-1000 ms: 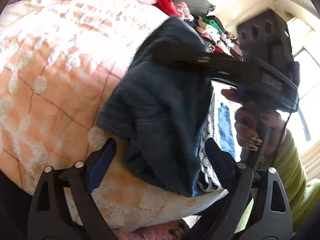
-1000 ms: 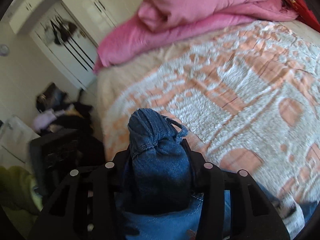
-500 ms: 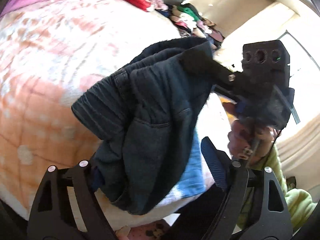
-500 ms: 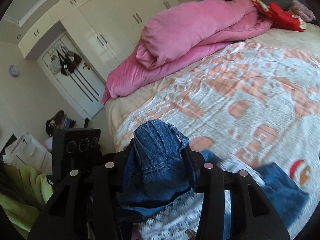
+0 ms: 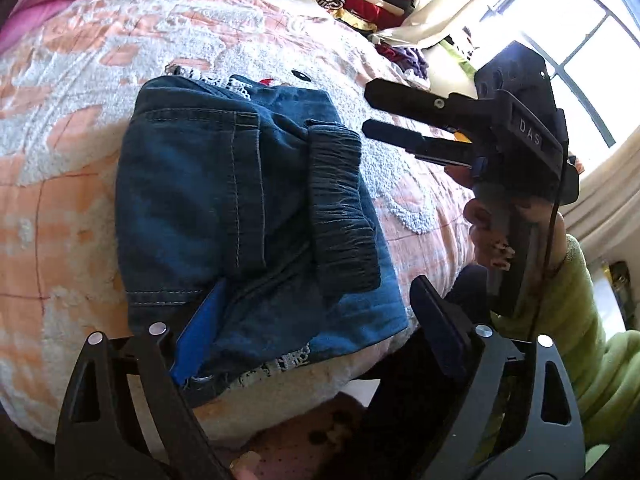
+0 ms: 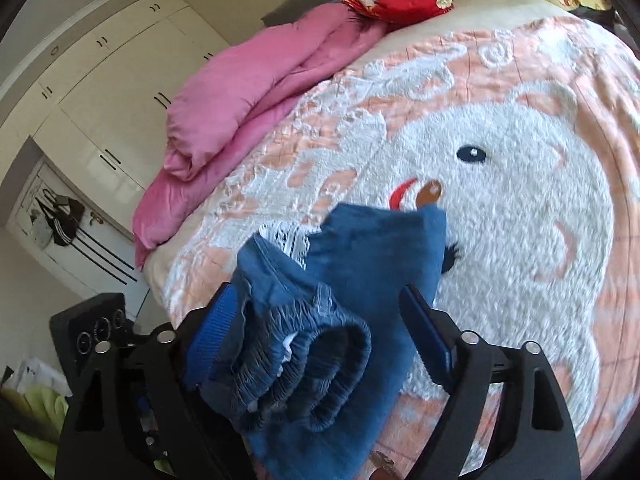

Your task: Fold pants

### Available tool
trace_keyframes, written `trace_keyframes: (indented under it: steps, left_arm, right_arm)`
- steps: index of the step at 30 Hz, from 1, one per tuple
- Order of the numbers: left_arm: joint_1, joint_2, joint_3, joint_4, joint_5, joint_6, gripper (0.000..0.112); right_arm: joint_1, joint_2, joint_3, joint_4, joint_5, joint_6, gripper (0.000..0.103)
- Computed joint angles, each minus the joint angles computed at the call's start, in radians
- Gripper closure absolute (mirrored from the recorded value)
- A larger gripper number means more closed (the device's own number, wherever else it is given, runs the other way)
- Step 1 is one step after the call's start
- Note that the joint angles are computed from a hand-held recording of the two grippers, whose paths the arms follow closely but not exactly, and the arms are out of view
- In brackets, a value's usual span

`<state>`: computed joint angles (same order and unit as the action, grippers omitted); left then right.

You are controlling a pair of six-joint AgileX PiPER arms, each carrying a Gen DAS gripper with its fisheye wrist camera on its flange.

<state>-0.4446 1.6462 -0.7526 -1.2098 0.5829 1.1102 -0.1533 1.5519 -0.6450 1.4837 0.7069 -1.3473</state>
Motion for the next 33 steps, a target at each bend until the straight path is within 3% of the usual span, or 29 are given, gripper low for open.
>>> trace_keyframes:
  steps: [3, 4, 5, 6, 10, 12, 15, 17, 22, 29, 33]
  left_arm:
    - [-0.009, 0.002, -0.008, 0.009, -0.007, -0.021, 0.029]
    - [-0.022, 0.006, -0.02, 0.018, -0.015, -0.042, 0.029]
    - [-0.026, 0.002, -0.019, 0.024, -0.019, -0.051, 0.029]
    - [-0.035, 0.008, -0.036, 0.049, -0.03, -0.078, 0.028]
    - [-0.037, -0.007, -0.022, 0.051, -0.044, -0.071, 0.027]
    - [-0.031, -0.011, -0.022, 0.039, -0.035, -0.055, 0.027]
    - [-0.021, -0.003, -0.02, 0.029, -0.018, -0.039, 0.027]
    - [-0.031, 0.004, -0.032, 0.037, -0.019, -0.059, 0.027]
    - [-0.026, -0.017, -0.022, 0.053, -0.016, -0.072, 0.027]
    - [-0.012, -0.06, -0.025, 0.087, -0.026, -0.097, 0.023]
    - [0.009, -0.104, -0.022, 0.111, -0.051, -0.113, 0.019]
  right_arm:
    - [0.111, 0.024, -0.036, -0.059, -0.112, 0.087, 0.013]
    - [0.162, 0.052, -0.064, -0.114, -0.147, 0.144, 0.029]
    - [0.173, 0.062, -0.068, -0.155, -0.147, 0.167, 0.054]
    - [0.204, 0.081, -0.087, -0.18, -0.141, 0.183, 0.062]
    - [0.212, 0.009, -0.051, -0.03, -0.086, 0.031, 0.07]
    - [0.211, -0.022, -0.032, 0.002, -0.123, -0.008, 0.07]
    - [0.23, 0.017, -0.041, -0.111, -0.254, 0.126, 0.069]
    - [0.234, 0.046, -0.032, -0.143, -0.299, 0.183, 0.064]
    - [0.233, -0.008, 0.003, -0.14, -0.337, 0.186, 0.043]
    - [0.22, -0.222, 0.119, -0.097, -0.388, 0.125, 0.027]
    - [0.188, -0.377, 0.189, -0.205, -0.387, 0.192, 0.02]
